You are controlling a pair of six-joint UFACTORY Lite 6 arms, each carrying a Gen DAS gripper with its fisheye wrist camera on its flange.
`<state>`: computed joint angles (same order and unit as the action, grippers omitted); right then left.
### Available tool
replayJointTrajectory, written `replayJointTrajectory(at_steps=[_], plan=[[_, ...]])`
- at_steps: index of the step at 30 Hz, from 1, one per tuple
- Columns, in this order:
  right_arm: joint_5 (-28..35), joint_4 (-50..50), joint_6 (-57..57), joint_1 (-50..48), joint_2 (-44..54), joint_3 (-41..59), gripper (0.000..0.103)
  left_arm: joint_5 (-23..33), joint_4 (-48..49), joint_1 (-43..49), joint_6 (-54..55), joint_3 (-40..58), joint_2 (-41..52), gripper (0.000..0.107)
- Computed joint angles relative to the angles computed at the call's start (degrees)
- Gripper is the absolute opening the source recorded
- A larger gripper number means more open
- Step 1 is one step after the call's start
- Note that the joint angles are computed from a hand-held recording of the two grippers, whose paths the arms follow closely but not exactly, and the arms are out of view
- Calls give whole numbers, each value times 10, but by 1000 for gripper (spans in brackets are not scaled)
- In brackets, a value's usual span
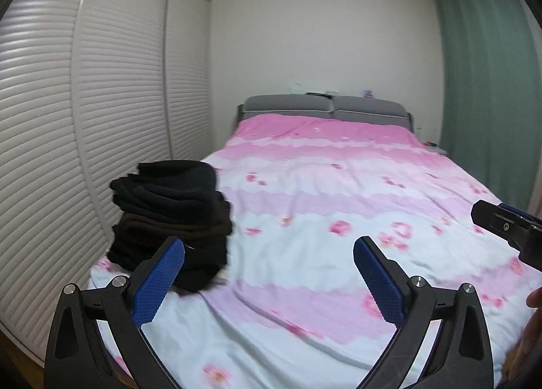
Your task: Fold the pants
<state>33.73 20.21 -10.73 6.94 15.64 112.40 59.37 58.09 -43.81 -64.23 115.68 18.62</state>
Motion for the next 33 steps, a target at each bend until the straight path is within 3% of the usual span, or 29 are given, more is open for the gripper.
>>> replayJointTrajectory(at_steps=[4,8,15,23,28,33], plan=[[-13,71,-95,-77,-137,-153,78,73,23,-92,-14,77,53,103],[-3,132,-188,-166,-252,-268,86,144,55,-175,-37,141,105,103],[124,307,-402,-378,-372,-380,87,235,73,-285,-27,284,215,103],[291,392,-554,-603,-480,-489,88,289,81,-369,-92,239,215,103],[310,418,-567,-637,-509,-495,92,323,81,-390,-108,236,207,103],[330,433,-579,-662,-530,-508,97,338,80,-399,-147,171,157,103]])
